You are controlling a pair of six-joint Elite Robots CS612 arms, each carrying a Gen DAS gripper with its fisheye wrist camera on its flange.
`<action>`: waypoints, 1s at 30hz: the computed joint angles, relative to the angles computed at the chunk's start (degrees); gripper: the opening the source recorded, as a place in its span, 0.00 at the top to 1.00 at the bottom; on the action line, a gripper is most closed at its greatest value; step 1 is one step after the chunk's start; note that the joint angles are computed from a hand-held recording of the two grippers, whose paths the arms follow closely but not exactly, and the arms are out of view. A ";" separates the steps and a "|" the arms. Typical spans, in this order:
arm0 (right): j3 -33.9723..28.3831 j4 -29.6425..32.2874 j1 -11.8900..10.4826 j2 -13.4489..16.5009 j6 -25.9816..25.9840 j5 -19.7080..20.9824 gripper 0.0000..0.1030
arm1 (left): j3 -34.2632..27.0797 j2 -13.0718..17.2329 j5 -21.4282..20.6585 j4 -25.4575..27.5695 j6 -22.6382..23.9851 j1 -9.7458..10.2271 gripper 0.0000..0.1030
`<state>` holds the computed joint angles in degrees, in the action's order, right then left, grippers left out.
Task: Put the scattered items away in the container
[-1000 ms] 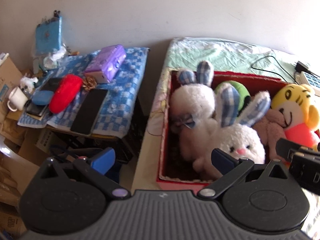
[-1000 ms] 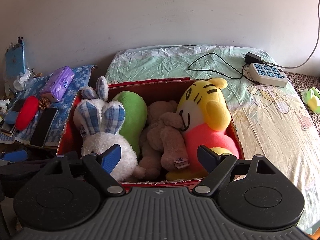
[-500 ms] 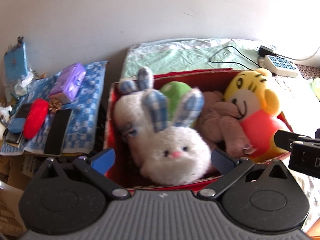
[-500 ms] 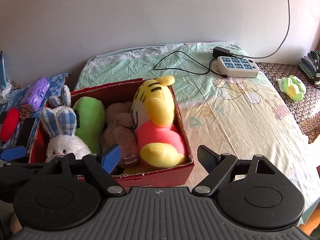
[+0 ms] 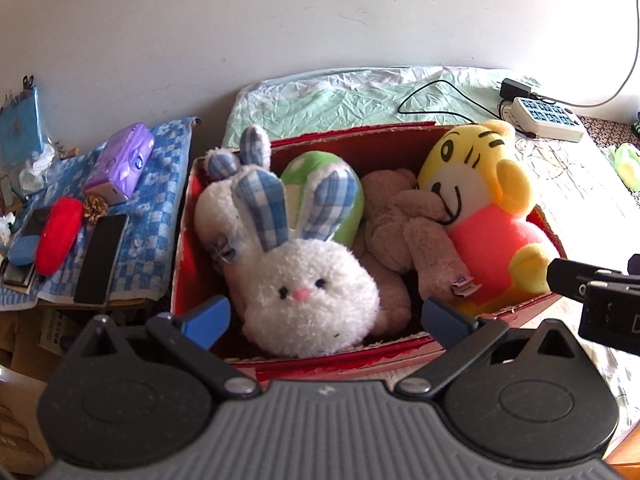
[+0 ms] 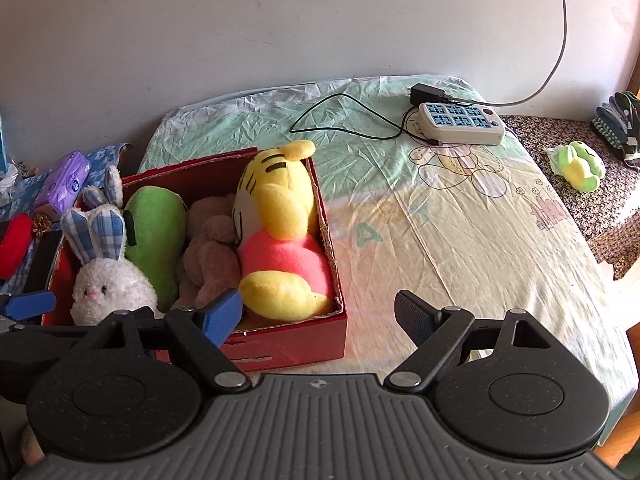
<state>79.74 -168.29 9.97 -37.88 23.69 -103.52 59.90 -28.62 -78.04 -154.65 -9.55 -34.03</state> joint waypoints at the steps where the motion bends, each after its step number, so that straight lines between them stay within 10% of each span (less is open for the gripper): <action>1: 0.12 -0.27 -0.02 -0.02 -0.41 0.17 0.17 | 0.04 -0.01 0.04 0.10 -0.22 -0.03 0.01; 30: 1.36 -2.26 -0.52 -0.41 -6.00 3.90 0.17 | 2.14 -1.03 2.14 0.44 -4.60 -0.35 0.01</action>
<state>81.10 -170.54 9.45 -38.29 17.69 -99.62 62.04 -29.65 -75.90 -154.21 -14.15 -34.38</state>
